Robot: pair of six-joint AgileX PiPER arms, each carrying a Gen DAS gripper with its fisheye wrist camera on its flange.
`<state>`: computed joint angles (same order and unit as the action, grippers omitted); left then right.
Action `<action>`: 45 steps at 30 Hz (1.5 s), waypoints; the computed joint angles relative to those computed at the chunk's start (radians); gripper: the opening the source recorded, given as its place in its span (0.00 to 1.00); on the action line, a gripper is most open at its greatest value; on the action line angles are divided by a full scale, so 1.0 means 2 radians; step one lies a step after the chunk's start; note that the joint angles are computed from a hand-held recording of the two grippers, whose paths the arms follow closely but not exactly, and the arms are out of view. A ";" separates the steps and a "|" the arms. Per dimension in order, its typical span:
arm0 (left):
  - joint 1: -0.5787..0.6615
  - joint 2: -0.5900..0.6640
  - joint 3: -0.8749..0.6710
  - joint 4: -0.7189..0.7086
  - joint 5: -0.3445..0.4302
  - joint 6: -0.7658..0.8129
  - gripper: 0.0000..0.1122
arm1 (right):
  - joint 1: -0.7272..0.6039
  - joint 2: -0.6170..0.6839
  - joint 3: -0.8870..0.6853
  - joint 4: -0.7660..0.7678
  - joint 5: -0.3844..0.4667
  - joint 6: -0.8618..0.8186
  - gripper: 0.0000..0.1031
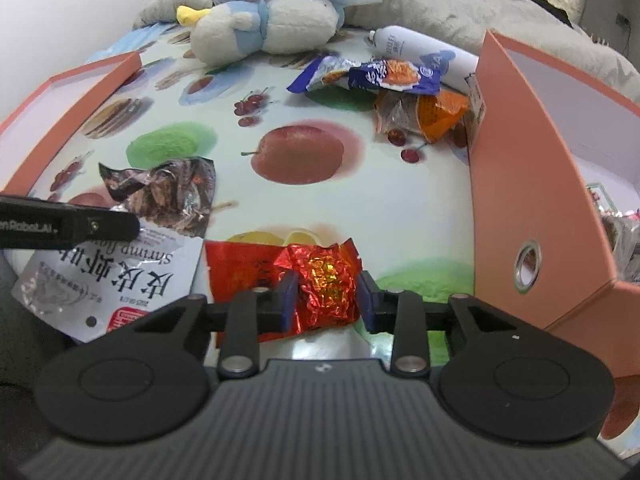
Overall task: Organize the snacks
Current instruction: 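Grasp the red foil candy with the right tool while the left tool holds its snack, then lift both held snacks and carry them over the larger pink box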
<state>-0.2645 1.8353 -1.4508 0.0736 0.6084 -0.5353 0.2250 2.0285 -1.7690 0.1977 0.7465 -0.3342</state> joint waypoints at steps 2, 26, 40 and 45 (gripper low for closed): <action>-0.001 -0.001 -0.004 0.002 0.002 0.000 0.32 | 0.000 -0.003 0.001 0.002 0.001 0.001 0.20; -0.010 0.010 -0.053 0.020 0.040 0.002 0.32 | -0.012 -0.008 0.023 0.040 -0.026 0.002 0.60; -0.017 0.022 -0.074 0.035 0.062 -0.007 0.32 | -0.009 0.015 0.002 0.033 -0.009 0.023 0.37; -0.023 0.020 -0.096 0.058 0.079 -0.019 0.32 | -0.014 0.000 0.019 0.041 -0.019 0.023 0.32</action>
<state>-0.3103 1.8752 -1.6428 0.1893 0.7660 -0.5736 0.1974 2.0287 -1.7319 0.2788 0.7077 -0.2882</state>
